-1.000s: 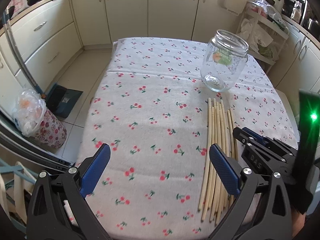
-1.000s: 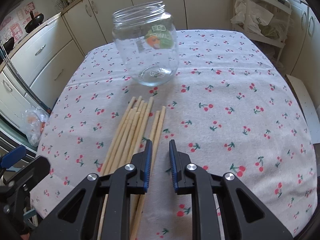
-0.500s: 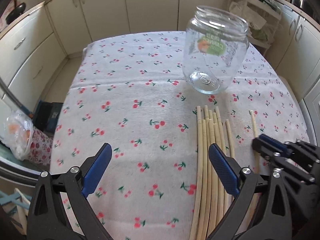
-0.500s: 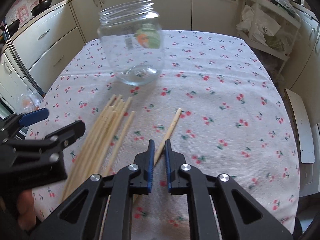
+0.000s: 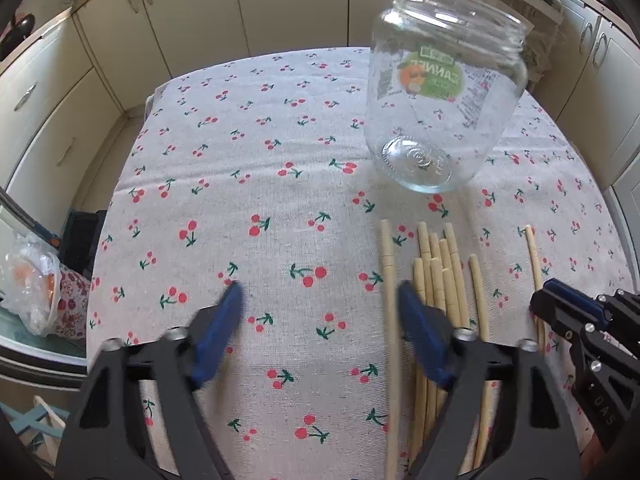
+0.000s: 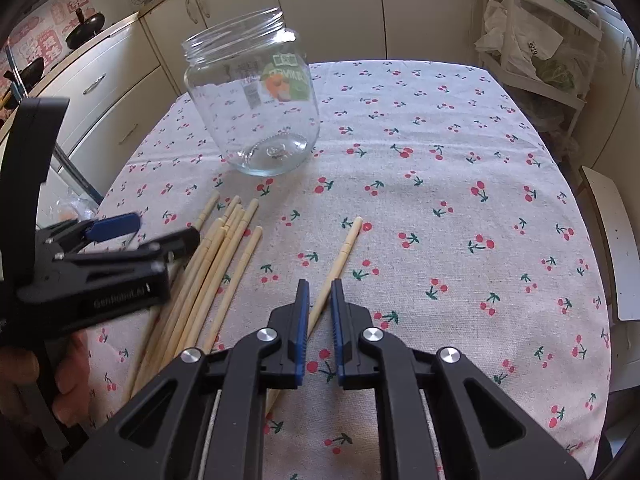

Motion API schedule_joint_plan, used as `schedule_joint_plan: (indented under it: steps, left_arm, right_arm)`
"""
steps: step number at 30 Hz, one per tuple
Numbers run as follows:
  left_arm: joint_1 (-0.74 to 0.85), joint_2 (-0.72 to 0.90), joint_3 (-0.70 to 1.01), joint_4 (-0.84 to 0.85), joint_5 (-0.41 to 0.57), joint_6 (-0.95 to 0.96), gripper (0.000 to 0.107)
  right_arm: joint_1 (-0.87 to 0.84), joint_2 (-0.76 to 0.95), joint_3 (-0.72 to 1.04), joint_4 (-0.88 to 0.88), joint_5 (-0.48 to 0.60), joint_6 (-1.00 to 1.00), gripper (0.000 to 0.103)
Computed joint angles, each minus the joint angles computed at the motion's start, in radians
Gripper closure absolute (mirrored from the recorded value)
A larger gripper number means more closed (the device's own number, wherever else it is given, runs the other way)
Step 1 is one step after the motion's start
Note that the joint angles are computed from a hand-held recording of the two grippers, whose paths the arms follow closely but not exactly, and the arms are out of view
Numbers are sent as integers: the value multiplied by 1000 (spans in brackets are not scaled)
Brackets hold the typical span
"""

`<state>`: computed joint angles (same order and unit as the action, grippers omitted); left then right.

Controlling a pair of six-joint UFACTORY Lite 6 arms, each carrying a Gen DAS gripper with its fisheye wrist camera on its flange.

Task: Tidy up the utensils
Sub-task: 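Close the left tool on one chopstick while the right tool grasps another chopstick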

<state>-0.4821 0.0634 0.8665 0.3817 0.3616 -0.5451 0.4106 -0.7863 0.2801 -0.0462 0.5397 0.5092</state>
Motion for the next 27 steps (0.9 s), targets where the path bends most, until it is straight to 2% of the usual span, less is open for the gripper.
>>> schedule_joint_plan:
  steps: [5, 8, 10, 13, 16, 19, 22, 24, 27]
  left_arm:
    - [2, 17, 27, -66, -2, 100, 61]
    - [11, 35, 47, -147, -11, 186, 88]
    - [32, 38, 57, -258, -1, 301, 97]
    - [76, 36, 54, -408, 6, 470, 98]
    - [97, 57, 80, -450, 27, 506, 98]
    - [97, 88, 110, -412, 30, 466, 97]
    - [56, 85, 102, -255, 11, 315, 98]
    - [54, 69, 91, -279, 13, 338, 102]
    - [65, -6, 46, -329, 8, 379, 102]
  right_arm:
    - [-18, 3, 0, 24, -2, -50, 93]
    - [4, 35, 18, 13, -14, -48, 93]
    - [12, 42, 23, 31, -11, -78, 93]
    - [-15, 40, 29, 80, 8, -145, 93]
    - [-55, 58, 40, 141, 14, -206, 92]
    - [16, 86, 52, 19, -3, -60, 92]
    - [58, 87, 48, -62, -11, 36, 94]
    - [30, 54, 29, -20, -14, 1, 96]
    - [-24, -12, -11, 76, -15, -83, 97]
